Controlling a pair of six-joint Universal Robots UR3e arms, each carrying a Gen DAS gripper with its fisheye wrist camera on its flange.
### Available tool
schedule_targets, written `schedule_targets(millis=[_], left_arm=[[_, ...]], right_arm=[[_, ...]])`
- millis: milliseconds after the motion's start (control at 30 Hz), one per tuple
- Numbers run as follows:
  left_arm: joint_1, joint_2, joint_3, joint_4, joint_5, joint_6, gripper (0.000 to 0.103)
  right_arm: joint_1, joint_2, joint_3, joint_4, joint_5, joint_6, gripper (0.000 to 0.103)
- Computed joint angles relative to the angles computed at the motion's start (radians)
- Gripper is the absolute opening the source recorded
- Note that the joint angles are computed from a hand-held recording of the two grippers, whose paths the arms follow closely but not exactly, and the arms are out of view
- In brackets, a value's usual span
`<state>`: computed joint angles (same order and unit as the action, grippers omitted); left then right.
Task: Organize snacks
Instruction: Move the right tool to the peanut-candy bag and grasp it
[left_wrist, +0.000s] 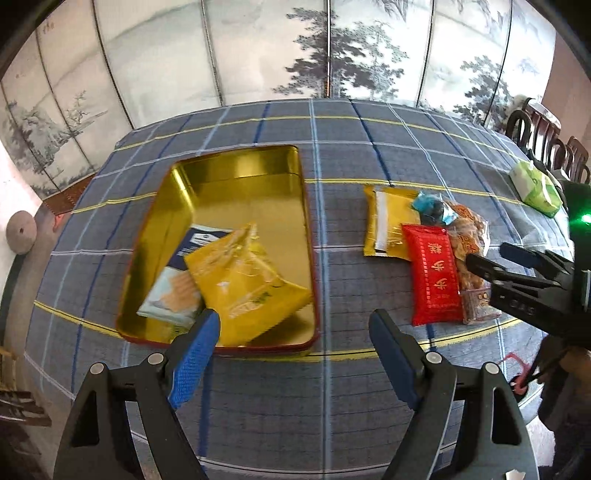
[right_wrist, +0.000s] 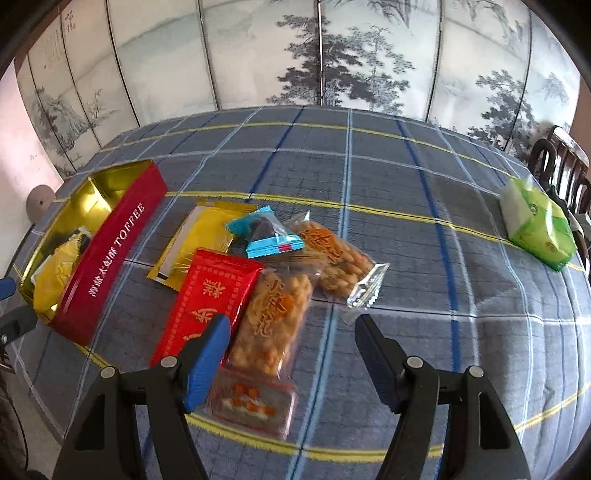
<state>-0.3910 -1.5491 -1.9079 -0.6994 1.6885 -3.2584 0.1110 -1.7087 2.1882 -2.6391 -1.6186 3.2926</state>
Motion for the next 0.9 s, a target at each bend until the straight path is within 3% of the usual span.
schedule_targets(millis=[400, 467, 533, 900], left_arm=[[-0.049, -0.122, 0.094, -0.025, -0.001, -0.020, 0.080], [-0.056, -0.141, 0.110, -0.024, -0.004, -0.025, 0.080], [-0.066, -0.165, 0.130, -0.021, -0.004, -0.031, 0.080], [-0.113, -0.256, 0.219, -0.028, 0.008, -0.058, 0.081]], right_arm=[[-0.017, 0.125, -0.030, -0.052, 0.009, -0.007, 0.070], [-0.001, 0.146, -0.041, -0.061, -0.005, -0.019, 0.062], [0.003, 0.162, -0.048, -0.073, 0.005, -0.030, 0.047], [-0.059, 0.063, 0.024, -0.115, 0.061, -0.053, 0.043]])
